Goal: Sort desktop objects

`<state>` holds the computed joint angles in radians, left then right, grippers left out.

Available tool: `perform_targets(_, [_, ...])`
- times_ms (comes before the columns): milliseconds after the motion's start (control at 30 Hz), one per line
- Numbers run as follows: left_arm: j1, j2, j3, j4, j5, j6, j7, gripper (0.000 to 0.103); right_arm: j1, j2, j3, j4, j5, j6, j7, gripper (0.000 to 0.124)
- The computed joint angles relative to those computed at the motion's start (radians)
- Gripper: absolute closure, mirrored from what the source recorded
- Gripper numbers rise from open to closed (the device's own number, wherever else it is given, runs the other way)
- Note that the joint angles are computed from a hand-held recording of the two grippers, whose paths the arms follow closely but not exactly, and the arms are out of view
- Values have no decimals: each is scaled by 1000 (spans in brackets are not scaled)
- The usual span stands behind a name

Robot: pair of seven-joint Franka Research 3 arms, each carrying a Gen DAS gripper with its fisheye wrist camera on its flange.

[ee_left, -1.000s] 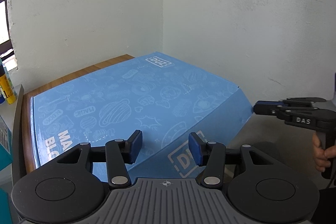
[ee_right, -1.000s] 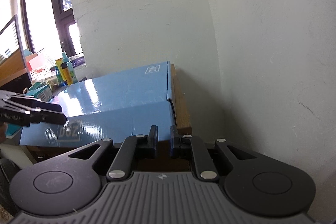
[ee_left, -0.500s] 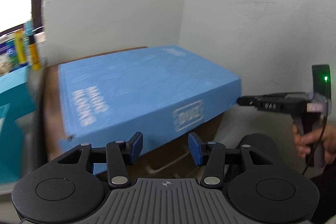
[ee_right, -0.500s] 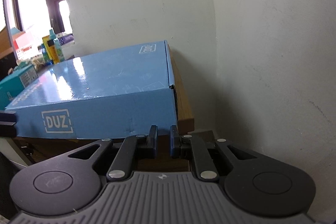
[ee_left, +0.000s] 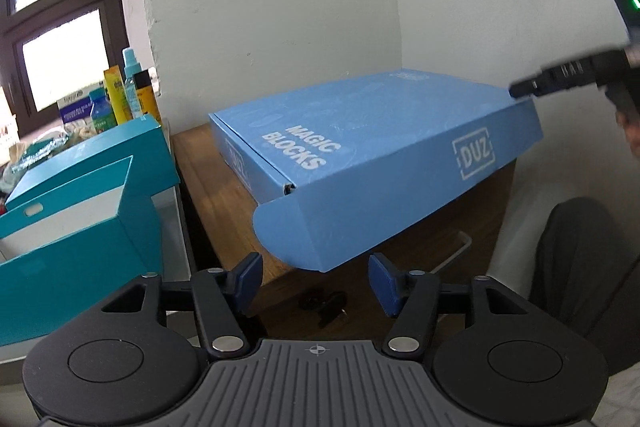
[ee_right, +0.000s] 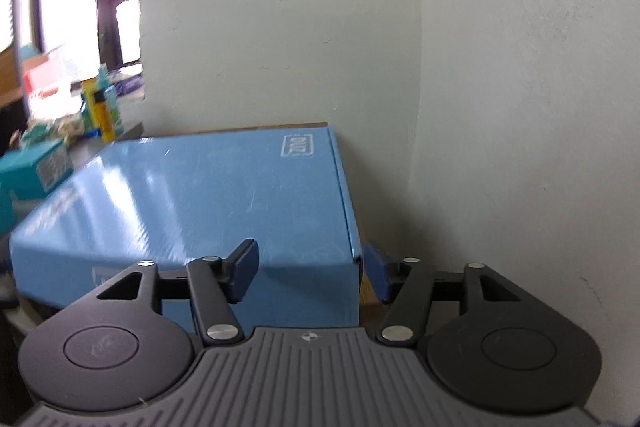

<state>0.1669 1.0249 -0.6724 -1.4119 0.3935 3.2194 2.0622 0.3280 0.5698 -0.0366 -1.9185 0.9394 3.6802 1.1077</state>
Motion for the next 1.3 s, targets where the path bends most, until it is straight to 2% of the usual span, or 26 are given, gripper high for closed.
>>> perform_targets(200, [-2, 28, -9, 15, 39, 33, 15, 41, -68, 8, 31, 17, -32, -47, 174, 55])
perform_targets(433, [-41, 35, 49, 38, 52, 52, -33, 41, -155, 3, 91, -32, -223, -44, 414, 57])
perform_targets(567, [-80, 33, 109, 45, 74, 100, -72, 41, -120, 5, 51, -31, -237, -63, 453, 57])
perform_targets(667, [-98, 48, 134, 65, 112, 132, -100, 42, -92, 4, 24, -28, -225, -80, 457, 58])
perform_targets(800, [-175, 50, 249, 98, 125, 195, -144, 49, -43, -2, -27, -19, -179, -121, 432, 58])
perform_targets(900, [-214, 56, 311, 118, 131, 231, -175, 56, -2, -10, -70, -13, -142, -161, 403, 58])
perform_targets(1000, [-223, 56, 332, 122, 155, 249, -209, 58, 35, -14, -111, -8, -115, -193, 383, 58])
perform_targets(1133, [-244, 34, 382, 88, 175, 311, -254, 64, 82, -13, -164, -3, -93, -226, 370, 58])
perform_targets(1300, [-217, 16, 367, 60, 242, 353, -345, 69, 97, -25, -186, -15, -110, -243, 378, 58])
